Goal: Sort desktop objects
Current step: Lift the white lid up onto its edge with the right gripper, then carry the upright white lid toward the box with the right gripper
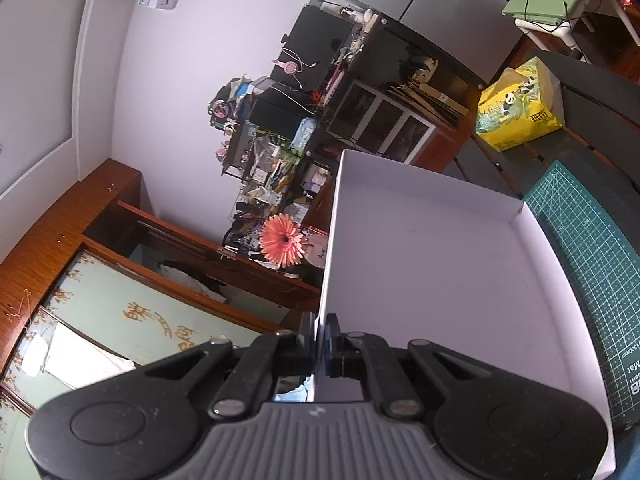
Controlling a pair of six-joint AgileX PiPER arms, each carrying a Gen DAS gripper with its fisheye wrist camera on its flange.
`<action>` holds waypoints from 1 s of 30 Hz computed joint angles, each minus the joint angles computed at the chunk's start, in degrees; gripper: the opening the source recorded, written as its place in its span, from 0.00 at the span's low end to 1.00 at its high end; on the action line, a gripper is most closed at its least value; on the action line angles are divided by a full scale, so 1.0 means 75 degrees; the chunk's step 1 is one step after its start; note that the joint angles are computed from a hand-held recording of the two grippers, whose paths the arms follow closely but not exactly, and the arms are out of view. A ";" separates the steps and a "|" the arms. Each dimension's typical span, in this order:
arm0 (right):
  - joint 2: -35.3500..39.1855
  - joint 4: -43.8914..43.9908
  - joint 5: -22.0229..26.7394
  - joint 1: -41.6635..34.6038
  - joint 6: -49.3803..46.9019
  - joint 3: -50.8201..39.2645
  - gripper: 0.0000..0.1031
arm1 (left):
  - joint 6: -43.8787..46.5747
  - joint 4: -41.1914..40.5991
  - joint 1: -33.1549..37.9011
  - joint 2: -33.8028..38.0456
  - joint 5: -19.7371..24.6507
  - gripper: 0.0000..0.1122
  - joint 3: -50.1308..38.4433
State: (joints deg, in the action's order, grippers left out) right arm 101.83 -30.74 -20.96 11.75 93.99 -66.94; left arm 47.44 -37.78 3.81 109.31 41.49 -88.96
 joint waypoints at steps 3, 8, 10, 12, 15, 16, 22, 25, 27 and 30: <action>-0.0017 0.0051 -0.0002 0.0007 -0.0055 -0.0009 0.03 | 0.0397 -0.0240 -0.0040 -0.0173 -0.0346 0.91 0.0311; -0.0029 0.0005 -0.0042 0.0004 -0.0006 -0.0005 0.03 | 0.2051 -0.1694 0.0097 -0.0354 -0.0385 0.91 0.0844; -0.0036 -0.0012 -0.0071 -0.0005 0.0024 0.0005 0.03 | 0.2622 -0.2192 0.0179 -0.0381 -0.0137 0.91 0.0951; -0.0037 0.0017 -0.0127 -0.0022 0.0013 0.0042 0.03 | 0.2955 -0.2498 0.0220 -0.0418 0.0077 0.91 0.1014; 0.0000 0.0003 -0.0214 -0.0062 0.0081 0.0067 0.03 | 0.3278 -0.2860 0.0146 -0.0552 0.0084 0.91 0.1170; 0.0013 -0.0020 -0.0219 -0.0071 0.0117 0.0064 0.03 | 0.3409 -0.3049 0.0116 -0.0609 0.0078 0.91 0.1241; 0.0149 0.0106 -0.0567 -0.0151 0.0331 0.0149 0.03 | 0.4398 -0.4854 -0.0055 -0.0913 0.0330 0.91 0.1696; 0.0194 0.0256 -0.0689 -0.0119 0.0363 0.0190 0.03 | 0.4218 -0.5118 -0.0246 -0.0853 0.0653 0.91 0.1572; 0.0242 0.0319 -0.0727 -0.0108 0.0364 0.0181 0.03 | 0.4171 -0.5164 -0.0402 -0.0798 0.0721 0.91 0.1521; 0.0318 0.0462 -0.0853 -0.0106 0.0338 0.0185 0.03 | 0.4074 -0.5217 -0.0514 -0.0704 0.0950 0.91 0.1468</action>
